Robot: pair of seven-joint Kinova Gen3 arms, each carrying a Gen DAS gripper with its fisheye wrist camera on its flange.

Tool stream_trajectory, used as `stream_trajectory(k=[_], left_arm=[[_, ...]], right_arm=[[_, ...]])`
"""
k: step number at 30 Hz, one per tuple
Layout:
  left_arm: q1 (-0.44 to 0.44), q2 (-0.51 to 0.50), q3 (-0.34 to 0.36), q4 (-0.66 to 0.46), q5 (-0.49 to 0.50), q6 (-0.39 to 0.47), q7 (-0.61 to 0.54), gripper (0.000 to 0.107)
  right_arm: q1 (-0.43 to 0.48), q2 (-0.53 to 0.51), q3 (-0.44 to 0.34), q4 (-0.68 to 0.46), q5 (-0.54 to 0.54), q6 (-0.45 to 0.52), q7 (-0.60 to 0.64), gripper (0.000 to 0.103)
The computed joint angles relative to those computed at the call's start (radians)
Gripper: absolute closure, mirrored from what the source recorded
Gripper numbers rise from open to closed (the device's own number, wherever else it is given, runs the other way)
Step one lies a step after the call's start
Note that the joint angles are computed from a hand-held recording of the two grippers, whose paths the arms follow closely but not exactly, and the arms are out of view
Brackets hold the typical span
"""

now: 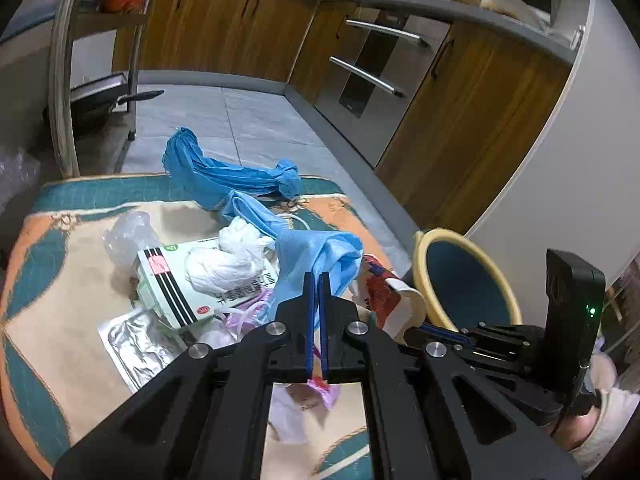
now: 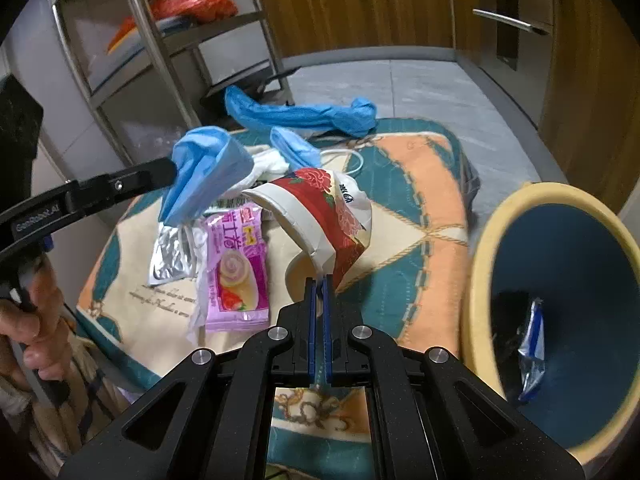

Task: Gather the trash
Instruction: 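Grasp the blue face mask with the left gripper while the right grasps the red-white paper cup, then carry the mask and paper cup over the teal bin with both grippers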

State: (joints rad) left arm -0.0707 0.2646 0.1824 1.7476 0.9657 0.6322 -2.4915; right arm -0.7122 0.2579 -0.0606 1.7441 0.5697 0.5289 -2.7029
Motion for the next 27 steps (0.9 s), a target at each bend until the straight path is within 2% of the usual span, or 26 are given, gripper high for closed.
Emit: stream_trajectory(k=[4,8,14,17,21,27], left_arm=[[-0.043,0.007,0.005,0.012,0.105,0.067,-0.045,0.106],[-0.043,0.007,-0.009,0.021,0.154,0.108,-0.066,0.106],[-0.021,-0.008,-0.024,0.032,0.196,0.103,-0.095,0.106],[-0.028,-0.021,-0.028,0.053,0.274,0.093,-0.141,0.106],[-0.021,-0.050,-0.048,0.075,0.388,0.076,-0.207,0.106],[0.009,-0.065,-0.069,0.064,0.429,0.088,-0.214,0.106]], right_arm=[[-0.025,-0.051,0.016,0.046,0.063,-0.005,-0.091,0.099],[-0.022,-0.106,-0.008,0.091,0.146,0.010,-0.193,0.099],[0.003,-0.169,-0.068,0.145,0.256,0.047,-0.339,0.099],[0.031,-0.193,-0.101,0.171,0.287,0.054,-0.388,0.099],[0.065,-0.209,-0.137,0.192,0.306,0.057,-0.425,0.099],[0.097,-0.230,-0.162,0.218,0.318,0.060,-0.453,0.099]])
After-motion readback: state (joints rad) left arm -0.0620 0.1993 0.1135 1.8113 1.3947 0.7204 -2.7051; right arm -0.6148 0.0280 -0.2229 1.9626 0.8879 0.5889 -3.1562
